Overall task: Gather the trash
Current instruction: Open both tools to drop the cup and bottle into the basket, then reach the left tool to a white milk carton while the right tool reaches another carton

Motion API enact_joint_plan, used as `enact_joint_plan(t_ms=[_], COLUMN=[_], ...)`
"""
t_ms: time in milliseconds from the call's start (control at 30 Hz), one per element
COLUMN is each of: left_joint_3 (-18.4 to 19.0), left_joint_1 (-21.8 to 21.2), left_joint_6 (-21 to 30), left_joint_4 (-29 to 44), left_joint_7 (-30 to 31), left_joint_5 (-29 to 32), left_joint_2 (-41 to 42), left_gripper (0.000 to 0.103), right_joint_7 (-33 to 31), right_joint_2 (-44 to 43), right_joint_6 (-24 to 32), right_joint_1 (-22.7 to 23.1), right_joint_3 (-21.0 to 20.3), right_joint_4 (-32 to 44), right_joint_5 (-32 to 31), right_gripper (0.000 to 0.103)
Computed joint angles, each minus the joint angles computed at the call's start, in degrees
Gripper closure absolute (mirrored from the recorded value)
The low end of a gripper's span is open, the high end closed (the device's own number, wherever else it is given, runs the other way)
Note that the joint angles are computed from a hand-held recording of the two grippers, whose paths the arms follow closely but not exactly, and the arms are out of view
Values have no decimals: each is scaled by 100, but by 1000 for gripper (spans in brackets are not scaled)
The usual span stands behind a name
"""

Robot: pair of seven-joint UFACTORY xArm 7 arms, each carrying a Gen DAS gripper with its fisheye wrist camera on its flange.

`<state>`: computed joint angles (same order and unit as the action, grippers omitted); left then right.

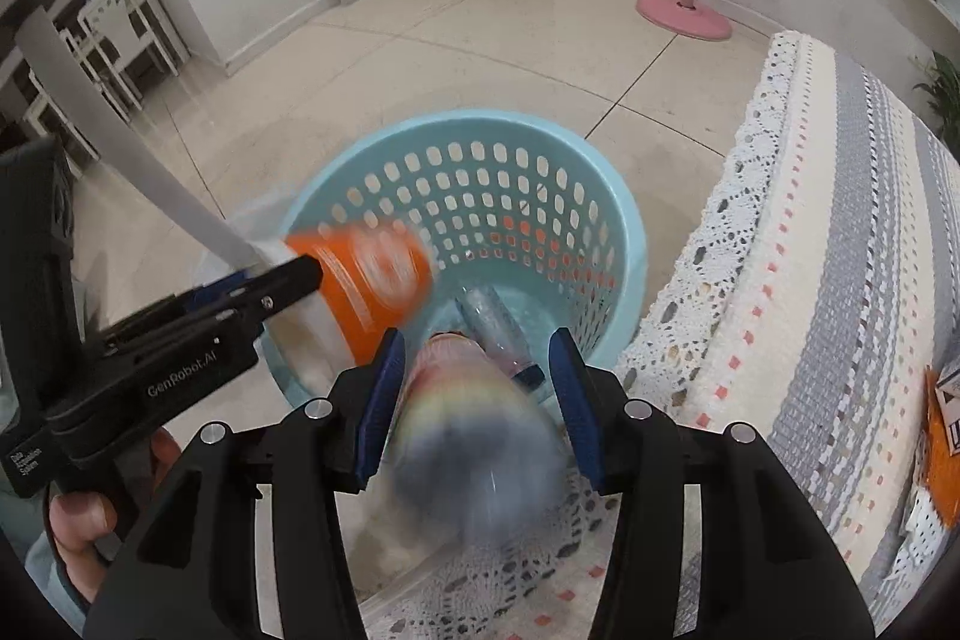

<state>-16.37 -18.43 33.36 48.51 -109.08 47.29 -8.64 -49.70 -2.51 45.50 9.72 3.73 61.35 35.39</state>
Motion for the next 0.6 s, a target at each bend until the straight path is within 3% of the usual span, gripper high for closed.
enact_joint_plan(t_ms=[300, 600], left_joint_3=[-268, -387], left_joint_1=[-112, -785], left_joint_6=[337, 1016], left_joint_4=[402, 2029], left_joint_7=[-313, -465], left_joint_5=[389, 1483], left_joint_2=[-58, 747], left_gripper=[41, 41], right_joint_7=[-401, -1306], right_joint_2=[-515, -1321], right_joint_6=[556, 707], right_joint_1=[-389, -873], right_joint_3=[-441, -1297], right_joint_4=[-121, -145], right_joint_5=[418, 940], right_gripper=[56, 56])
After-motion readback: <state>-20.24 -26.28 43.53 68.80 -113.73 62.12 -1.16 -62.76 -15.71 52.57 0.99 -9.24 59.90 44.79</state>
